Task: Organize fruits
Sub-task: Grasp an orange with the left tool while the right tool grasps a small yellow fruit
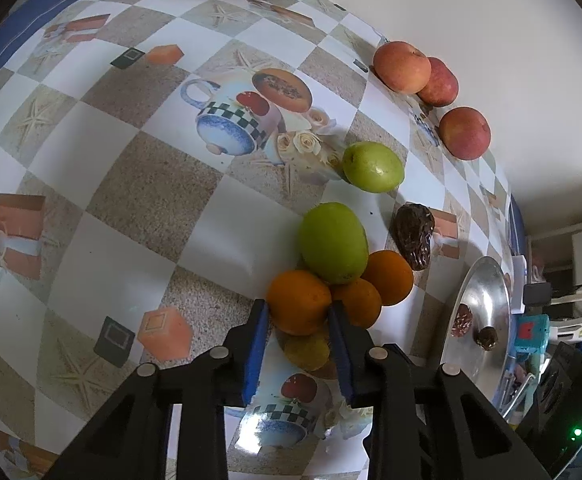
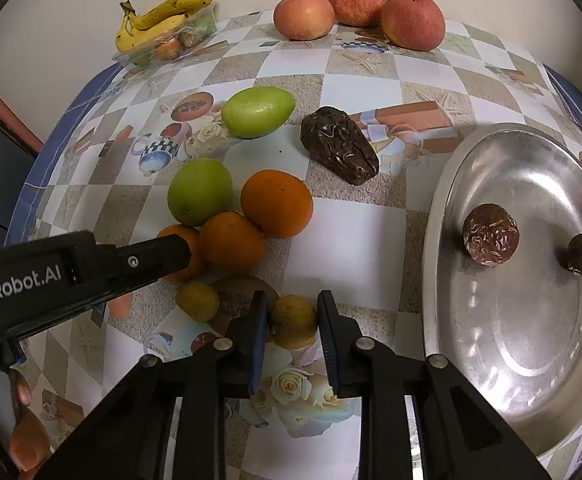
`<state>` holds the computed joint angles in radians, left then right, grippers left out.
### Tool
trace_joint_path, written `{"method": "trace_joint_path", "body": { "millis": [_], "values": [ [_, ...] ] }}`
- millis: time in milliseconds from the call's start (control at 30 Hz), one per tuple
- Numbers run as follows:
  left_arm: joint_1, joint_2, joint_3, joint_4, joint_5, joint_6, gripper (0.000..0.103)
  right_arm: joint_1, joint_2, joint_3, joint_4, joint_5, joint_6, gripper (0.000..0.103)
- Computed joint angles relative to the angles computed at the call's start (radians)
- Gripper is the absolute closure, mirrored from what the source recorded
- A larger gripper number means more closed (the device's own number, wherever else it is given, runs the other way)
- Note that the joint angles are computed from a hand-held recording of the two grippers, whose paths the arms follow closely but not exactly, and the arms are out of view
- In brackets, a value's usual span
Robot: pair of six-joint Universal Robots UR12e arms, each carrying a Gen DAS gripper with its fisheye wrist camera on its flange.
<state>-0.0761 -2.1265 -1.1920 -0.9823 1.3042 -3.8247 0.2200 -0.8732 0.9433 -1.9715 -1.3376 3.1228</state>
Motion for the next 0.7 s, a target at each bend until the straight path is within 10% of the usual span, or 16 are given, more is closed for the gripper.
{"method": "trace_joint_path", "body": {
  "millis": [700],
  "values": [
    [-0.01, 0.007, 0.007, 0.017, 0.114, -0.011, 0.08, -0.035, -0.033, 0.024, -0.068, 0.012, 0.109, 0.077]
  ]
}}
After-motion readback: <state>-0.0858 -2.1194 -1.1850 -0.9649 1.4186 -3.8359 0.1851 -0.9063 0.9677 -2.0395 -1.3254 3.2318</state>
